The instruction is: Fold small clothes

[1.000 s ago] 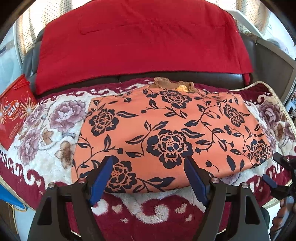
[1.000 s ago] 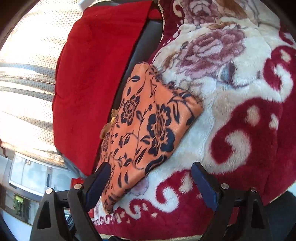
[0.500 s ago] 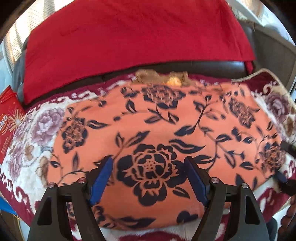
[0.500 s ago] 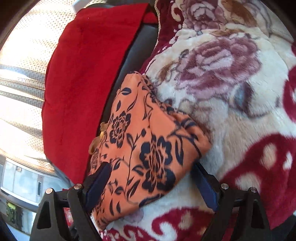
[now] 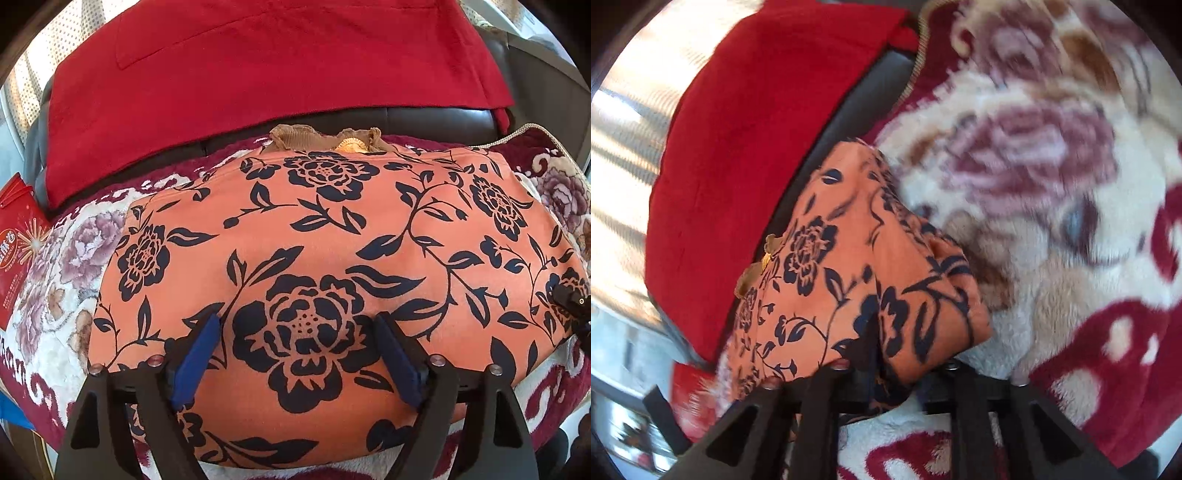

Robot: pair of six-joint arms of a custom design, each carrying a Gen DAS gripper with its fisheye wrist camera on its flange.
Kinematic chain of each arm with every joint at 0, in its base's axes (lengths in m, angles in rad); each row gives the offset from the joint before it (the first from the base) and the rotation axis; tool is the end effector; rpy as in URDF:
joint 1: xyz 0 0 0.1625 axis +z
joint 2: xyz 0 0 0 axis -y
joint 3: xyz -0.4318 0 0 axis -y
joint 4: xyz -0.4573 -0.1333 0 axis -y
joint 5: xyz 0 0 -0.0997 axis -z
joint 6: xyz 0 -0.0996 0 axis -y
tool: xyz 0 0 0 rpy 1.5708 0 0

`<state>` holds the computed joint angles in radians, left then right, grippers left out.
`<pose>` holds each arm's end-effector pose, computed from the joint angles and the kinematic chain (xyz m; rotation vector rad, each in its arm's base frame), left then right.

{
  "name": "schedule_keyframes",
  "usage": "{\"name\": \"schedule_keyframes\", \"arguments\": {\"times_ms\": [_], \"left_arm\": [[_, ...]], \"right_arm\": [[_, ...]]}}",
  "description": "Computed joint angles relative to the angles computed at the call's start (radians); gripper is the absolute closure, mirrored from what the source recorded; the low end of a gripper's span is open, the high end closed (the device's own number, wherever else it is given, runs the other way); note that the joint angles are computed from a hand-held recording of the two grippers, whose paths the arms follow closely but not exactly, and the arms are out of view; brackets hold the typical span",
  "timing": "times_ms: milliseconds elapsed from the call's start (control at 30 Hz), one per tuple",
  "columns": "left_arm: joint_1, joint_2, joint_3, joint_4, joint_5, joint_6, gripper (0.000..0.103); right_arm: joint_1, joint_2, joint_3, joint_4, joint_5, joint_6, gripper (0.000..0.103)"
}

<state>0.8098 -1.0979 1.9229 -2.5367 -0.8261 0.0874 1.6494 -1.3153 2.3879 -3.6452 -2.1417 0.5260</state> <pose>-0.2794 -0.5845 0.1525 0.9434 2.2525 -0.4777 0.1147 -0.4443 0.2174 -0.9425 -2.3392 1.5190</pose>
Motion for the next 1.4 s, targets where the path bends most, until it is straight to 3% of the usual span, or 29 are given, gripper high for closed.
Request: {"name": "schedule_keyframes", "arguments": {"times_ms": [33,67,100,167,267,333,400,433,667,733,767,800,867,933,1000,1400], "left_arm": [[-0.002,-0.003,-0.003,0.014,0.000,-0.011,0.018],[-0.002,-0.004,-0.006,0.008,-0.006,-0.010,0.018],[-0.004,-0.009,-0.004,-0.010,-0.011,-0.009,0.018],[-0.006,-0.011,0.002,-0.059,-0.022,0.010,0.018],[0.009,0.024,-0.023,-0.025,-0.004,-0.010,0.018],[0.014,0.043,-0.019,-0.068,0.018,0.017,0.010],[0.011,0.044,-0.026,-0.049,0.022,0.010,0.010],[0.012,0.042,-0.036,-0.022,0.017,-0.009,0.010],[0.003,0.027,-0.042,-0.019,0.005,-0.021,0.010],[0.000,0.027,-0.035,-0.052,0.007,-0.007,0.010],[0.002,0.031,-0.037,-0.060,0.003,-0.001,0.010],[0.006,0.035,-0.041,-0.050,0.001,-0.003,0.010],[0.025,0.056,-0.061,0.003,-0.005,-0.029,0.010],[0.028,0.055,-0.055,-0.022,-0.009,-0.017,0.008],[0.025,0.047,-0.062,0.008,-0.012,-0.032,0.008],[0.053,0.048,-0.065,-0.017,-0.054,-0.026,0.005]], "right_arm": [[-0.005,-0.004,0.009,-0.018,0.022,0.003,0.074],[-0.009,-0.004,0.019,-0.048,0.046,-0.006,0.064],[-0.011,-0.003,0.026,-0.077,0.065,-0.017,0.040],[-0.015,0.001,0.043,-0.147,0.105,-0.040,0.022],[-0.032,-0.001,0.029,-0.115,0.129,-0.036,0.022],[-0.042,-0.008,0.025,-0.094,0.137,-0.031,0.029],[-0.023,-0.014,0.011,-0.041,0.083,-0.059,0.070],[-0.021,-0.018,0.008,-0.015,0.071,-0.058,0.073],[-0.016,-0.009,0.014,-0.052,0.077,-0.052,0.067],[-0.005,0.000,0.013,-0.099,0.086,-0.080,0.045],[-0.004,0.009,0.012,-0.134,0.098,-0.096,0.026],[-0.004,0.019,0.009,-0.157,0.105,-0.106,0.024],[-0.014,0.018,-0.005,-0.102,0.092,-0.086,0.024],[-0.038,0.012,-0.009,-0.046,0.106,-0.051,0.033],[-0.025,0.009,-0.016,-0.025,0.064,-0.057,0.053],[-0.012,-0.001,-0.031,0.057,0.006,-0.046,0.057]]}}
